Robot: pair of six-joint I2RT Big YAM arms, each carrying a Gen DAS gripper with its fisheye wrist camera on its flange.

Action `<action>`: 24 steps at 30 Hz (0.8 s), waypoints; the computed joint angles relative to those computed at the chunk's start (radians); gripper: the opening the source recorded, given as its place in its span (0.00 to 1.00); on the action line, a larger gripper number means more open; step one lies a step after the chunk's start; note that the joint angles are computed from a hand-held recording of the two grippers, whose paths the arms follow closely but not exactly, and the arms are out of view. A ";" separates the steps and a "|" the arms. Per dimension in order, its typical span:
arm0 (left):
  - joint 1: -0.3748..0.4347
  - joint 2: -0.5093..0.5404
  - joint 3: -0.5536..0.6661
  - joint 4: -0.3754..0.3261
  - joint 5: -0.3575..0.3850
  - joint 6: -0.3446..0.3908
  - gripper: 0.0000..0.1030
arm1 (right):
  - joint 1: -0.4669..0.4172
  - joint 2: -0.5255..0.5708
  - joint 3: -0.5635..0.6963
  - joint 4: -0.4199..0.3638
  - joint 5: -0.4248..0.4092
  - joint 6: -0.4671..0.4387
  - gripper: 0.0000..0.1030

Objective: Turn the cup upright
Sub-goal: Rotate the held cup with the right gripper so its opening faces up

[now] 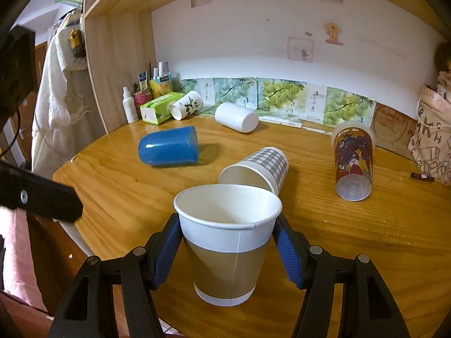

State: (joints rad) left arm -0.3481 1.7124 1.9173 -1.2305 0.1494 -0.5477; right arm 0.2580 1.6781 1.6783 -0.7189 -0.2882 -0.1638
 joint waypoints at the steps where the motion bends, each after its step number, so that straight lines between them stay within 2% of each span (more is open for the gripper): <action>1: -0.002 0.003 0.004 -0.001 0.001 -0.002 0.78 | -0.003 0.001 0.002 -0.017 -0.009 -0.004 0.63; 13: -0.031 0.042 0.049 -0.020 0.039 0.027 0.78 | -0.038 -0.047 -0.041 -0.086 -0.069 -0.032 0.63; 17: -0.038 0.041 0.045 -0.018 0.045 0.020 0.78 | -0.045 -0.062 -0.054 -0.110 -0.077 -0.044 0.63; 22: -0.041 0.029 0.026 -0.008 0.043 0.006 0.78 | -0.045 -0.052 -0.032 -0.185 -0.095 -0.086 0.63; 24: -0.043 0.022 0.017 -0.004 0.040 0.000 0.78 | -0.037 -0.059 -0.043 -0.183 -0.080 -0.107 0.63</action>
